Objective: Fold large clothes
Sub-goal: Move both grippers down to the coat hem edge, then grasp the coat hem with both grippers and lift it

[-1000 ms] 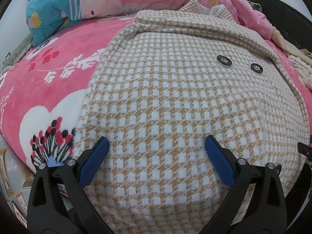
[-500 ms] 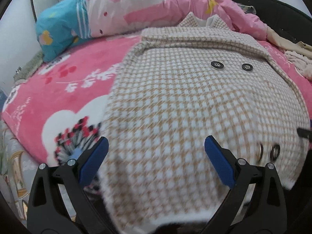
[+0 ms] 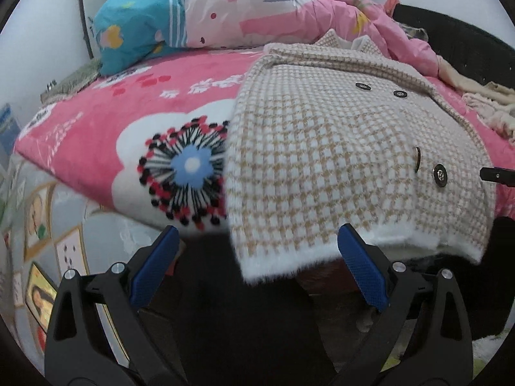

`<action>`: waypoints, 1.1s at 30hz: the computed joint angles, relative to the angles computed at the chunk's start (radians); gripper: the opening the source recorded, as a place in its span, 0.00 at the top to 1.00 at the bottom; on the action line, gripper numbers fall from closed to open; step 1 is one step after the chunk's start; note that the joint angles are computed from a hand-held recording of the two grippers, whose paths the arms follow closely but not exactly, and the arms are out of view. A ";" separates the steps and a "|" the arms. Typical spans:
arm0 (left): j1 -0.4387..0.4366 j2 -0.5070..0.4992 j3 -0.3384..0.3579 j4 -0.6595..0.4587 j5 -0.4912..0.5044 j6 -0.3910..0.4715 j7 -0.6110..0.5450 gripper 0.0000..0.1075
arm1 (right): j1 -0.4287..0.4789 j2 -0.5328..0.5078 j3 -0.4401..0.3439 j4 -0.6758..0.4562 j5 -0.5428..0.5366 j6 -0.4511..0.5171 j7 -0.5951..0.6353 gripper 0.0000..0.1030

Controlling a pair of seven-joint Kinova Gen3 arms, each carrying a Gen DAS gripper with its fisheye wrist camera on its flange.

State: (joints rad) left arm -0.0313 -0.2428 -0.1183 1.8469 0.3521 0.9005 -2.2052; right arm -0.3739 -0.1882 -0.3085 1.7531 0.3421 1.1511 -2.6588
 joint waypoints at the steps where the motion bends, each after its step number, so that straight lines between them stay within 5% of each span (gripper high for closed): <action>1: 0.004 0.002 -0.018 0.003 0.022 0.009 -0.018 0.11 | 0.001 -0.016 -0.004 0.006 -0.004 0.004 -0.015 0.06; 7: -0.005 0.031 -0.060 -0.002 0.127 0.033 -0.101 0.13 | 0.038 -0.132 0.029 0.084 -0.126 -0.073 -0.035 0.06; 12: -0.052 0.099 -0.064 -0.051 0.191 0.106 -0.124 0.30 | 0.077 -0.186 0.050 0.151 -0.244 -0.167 -0.006 0.06; 19: -0.115 0.205 0.006 -0.141 0.153 0.188 -0.031 0.48 | 0.104 -0.174 0.078 0.195 -0.348 -0.247 0.072 0.12; 33: -0.136 0.269 0.075 -0.203 0.099 0.285 0.050 0.62 | 0.090 -0.197 0.113 0.337 -0.571 -0.389 0.142 0.35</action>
State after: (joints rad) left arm -0.1676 0.0265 -0.0431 1.6442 0.4513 1.1852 -2.1550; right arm -0.2840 -0.3851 -0.1952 2.0906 -0.2291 0.7616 -2.5167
